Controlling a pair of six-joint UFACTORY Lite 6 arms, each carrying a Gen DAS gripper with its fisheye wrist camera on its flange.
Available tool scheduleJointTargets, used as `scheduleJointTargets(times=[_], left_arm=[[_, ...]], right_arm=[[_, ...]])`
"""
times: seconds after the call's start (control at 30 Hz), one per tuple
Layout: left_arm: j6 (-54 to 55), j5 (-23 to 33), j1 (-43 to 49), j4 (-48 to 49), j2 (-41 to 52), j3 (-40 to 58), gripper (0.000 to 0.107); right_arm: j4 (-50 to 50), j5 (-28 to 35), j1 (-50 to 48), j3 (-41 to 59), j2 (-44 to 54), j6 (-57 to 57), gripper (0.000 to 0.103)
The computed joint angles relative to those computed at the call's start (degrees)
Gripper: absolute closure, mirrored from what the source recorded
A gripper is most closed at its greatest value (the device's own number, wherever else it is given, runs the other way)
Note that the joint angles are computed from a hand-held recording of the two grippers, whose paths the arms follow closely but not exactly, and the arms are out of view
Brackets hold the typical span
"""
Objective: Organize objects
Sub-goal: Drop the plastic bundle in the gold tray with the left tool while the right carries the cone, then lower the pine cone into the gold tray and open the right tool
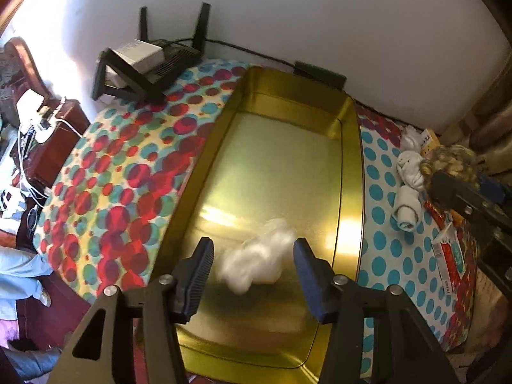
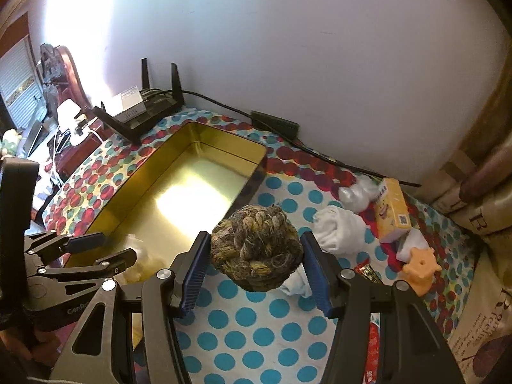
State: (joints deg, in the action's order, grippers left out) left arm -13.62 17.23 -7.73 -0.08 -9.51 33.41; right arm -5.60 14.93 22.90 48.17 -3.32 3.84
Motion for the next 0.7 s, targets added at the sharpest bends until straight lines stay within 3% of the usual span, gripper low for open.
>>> scheduleJointTargets(times=[0.3,0.47,0.7], left_arm=[[-10.4,3.3,2.1,12.3,-10.9,-3.3,0.052],[-9.9,4.3,4.1,12.7,-12.9,-4.2,0.051],[5.7,4.2,13.3,-1.1,-14.4,-6.1,0.051]], right_arm=[[3.1,-0.6,5.3,9.1,9.9,-3.2,0.049],[4.9,0.1,8.9,17.6,19.4,-6.1,0.049],[3.7,3.8,13.1,31.2,33.4,-6.3,0.049]])
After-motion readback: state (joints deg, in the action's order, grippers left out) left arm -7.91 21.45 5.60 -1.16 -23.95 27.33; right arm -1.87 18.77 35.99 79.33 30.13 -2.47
